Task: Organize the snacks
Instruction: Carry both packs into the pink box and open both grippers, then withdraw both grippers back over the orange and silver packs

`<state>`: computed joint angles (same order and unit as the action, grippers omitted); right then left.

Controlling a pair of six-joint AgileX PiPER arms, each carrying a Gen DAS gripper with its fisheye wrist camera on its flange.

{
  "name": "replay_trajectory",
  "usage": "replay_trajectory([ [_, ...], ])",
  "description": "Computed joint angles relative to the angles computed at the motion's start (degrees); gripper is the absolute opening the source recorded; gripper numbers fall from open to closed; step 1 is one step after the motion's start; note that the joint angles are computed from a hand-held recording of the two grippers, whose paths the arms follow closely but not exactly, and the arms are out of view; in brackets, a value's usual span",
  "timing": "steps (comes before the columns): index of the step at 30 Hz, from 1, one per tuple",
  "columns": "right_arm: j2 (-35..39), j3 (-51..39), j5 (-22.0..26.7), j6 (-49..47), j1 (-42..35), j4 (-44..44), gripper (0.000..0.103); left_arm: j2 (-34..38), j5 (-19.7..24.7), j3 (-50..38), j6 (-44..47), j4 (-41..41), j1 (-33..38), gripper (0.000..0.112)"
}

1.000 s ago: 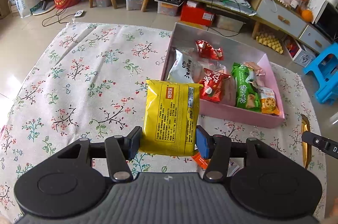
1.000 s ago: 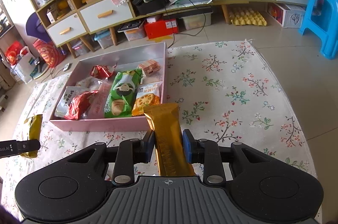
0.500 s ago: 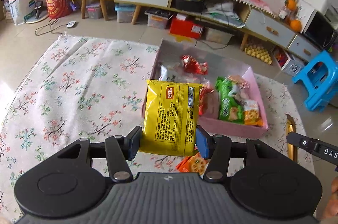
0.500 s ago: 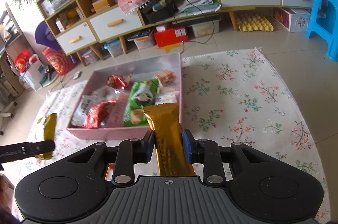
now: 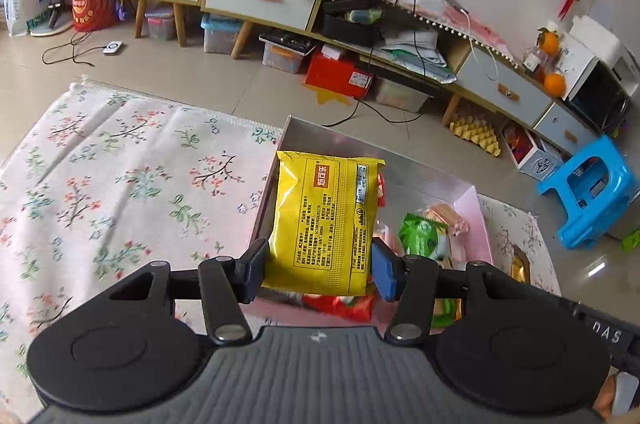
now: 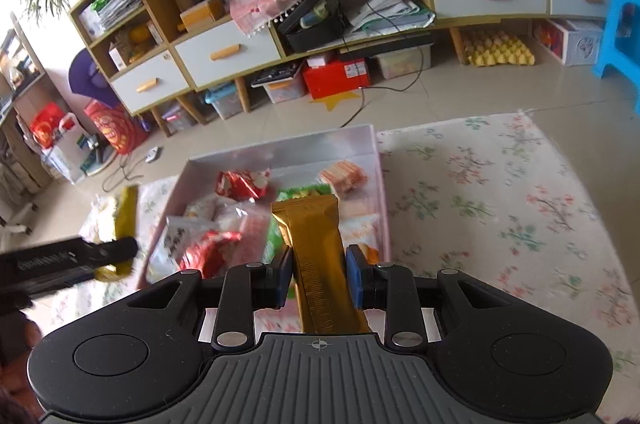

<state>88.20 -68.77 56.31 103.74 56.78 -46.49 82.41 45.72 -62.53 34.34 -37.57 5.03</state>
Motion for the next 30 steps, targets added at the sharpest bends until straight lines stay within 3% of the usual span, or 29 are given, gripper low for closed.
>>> replay_trajectory([
  [3, 1.76, -1.54, -2.36, -1.23, -3.57, -0.02, 0.027, 1.78, -0.97, -1.33, 0.07, -1.09, -0.85, 0.050],
  [7, 3.11, -1.25, -12.09, -2.14, -9.96, 3.36, 0.027, 5.12, -1.48, -3.58, 0.23, -1.75, -2.23, 0.050],
  [10, 6.06, -4.17, -14.60, -3.03, -11.99, 5.50, 0.028, 6.12, -2.33, -3.35, -1.91, -1.30, -2.96, 0.050],
  [13, 7.10, -3.89, -19.97, 7.45, -12.21, -0.45, 0.031, 6.75, -2.21, -3.52, -1.65, -2.86, -2.72, 0.052],
  [14, 7.65, -4.61, -19.39, 10.90, -11.53, -3.64, 0.033, 6.35, -2.92, -3.17, -1.59, -3.06, -2.50, 0.055],
  [16, 9.22, -7.45, -15.53, 10.95, -9.89, -5.36, 0.052, 4.64, -4.02, -1.80, -1.38, -3.20, -1.54, 0.080],
  [17, 10.11, -9.22, -12.31, 9.47, -8.73, -5.19, 0.064, 4.07, -3.41, -1.76, -0.34, -4.00, -0.49, 0.081],
  [18, 10.67, -10.32, -9.56, 8.19, -7.61, -5.18, 0.068, 3.64, -2.22, -1.92, 1.39, -5.04, 0.72, 0.080],
  [21, 9.88, -10.85, -6.09, 3.59, -6.28, -2.45, 0.067, 2.20, 0.55, -2.63, 2.97, -5.25, 4.20, 0.080],
  [27, 3.25, -6.69, -1.58, 5.32, -3.47, 1.44, 0.069, 0.23, 6.19, -3.84, -1.80, -1.41, 8.80, 0.077],
  [30, 2.03, -8.60, 4.37, 2.75, -1.49, 6.49, 0.073, -2.12, 8.40, -3.98, -4.95, 0.97, 8.76, 0.075],
])
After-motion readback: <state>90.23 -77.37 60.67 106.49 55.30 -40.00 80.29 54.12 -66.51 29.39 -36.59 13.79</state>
